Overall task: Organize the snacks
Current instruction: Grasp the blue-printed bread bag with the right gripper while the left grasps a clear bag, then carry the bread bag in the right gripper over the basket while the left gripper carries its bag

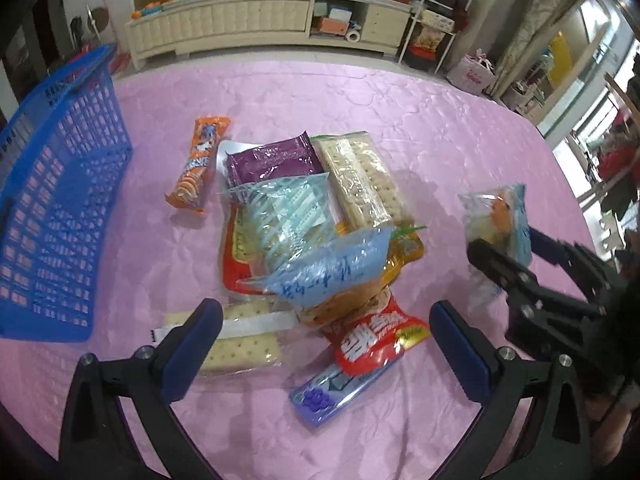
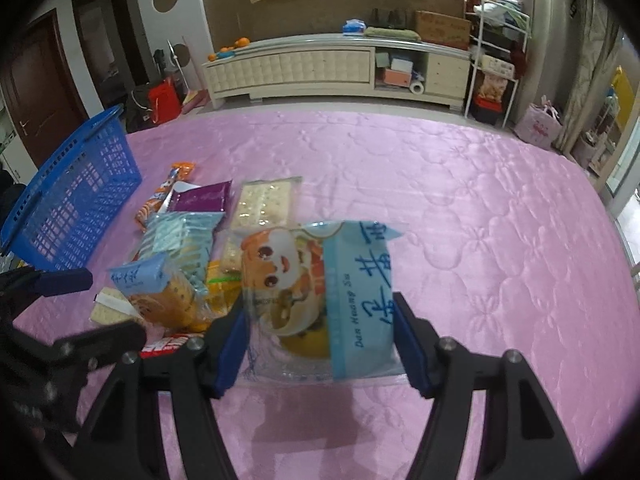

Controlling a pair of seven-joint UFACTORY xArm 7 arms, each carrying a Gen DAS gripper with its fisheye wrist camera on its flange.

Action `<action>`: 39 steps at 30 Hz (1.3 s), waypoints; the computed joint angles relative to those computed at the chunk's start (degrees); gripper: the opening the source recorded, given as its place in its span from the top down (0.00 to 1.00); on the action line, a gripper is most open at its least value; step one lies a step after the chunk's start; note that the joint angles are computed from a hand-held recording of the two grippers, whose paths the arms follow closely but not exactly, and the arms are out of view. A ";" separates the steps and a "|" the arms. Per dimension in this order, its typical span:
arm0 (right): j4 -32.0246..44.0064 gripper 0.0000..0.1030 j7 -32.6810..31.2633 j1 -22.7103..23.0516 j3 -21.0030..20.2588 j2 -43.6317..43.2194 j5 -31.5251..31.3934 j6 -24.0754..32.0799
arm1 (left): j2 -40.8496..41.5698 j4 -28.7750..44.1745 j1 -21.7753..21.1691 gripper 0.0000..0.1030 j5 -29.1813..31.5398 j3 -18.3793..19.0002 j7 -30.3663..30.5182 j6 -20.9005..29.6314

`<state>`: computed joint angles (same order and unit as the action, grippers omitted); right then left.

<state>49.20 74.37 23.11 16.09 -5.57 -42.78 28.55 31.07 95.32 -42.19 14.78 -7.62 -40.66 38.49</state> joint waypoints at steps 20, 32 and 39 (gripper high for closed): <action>-2.07 0.32 -2.21 -1.67 -0.78 -0.78 4.88 -4.62 | 8.97 13.47 -3.79 0.41 3.45 3.67 -2.36 9.39; -0.21 0.32 -4.04 -0.52 1.33 -2.28 5.35 0.44 | 2.11 2.53 -1.49 0.62 2.71 1.37 0.42 0.74; 0.73 0.32 -4.09 0.96 2.30 -2.50 6.55 2.75 | -6.66 -9.58 1.21 0.62 2.14 0.04 0.06 -7.07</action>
<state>49.92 70.28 24.06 18.39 -8.06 -36.23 31.30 24.41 85.74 -40.98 16.91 -7.58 -40.60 31.42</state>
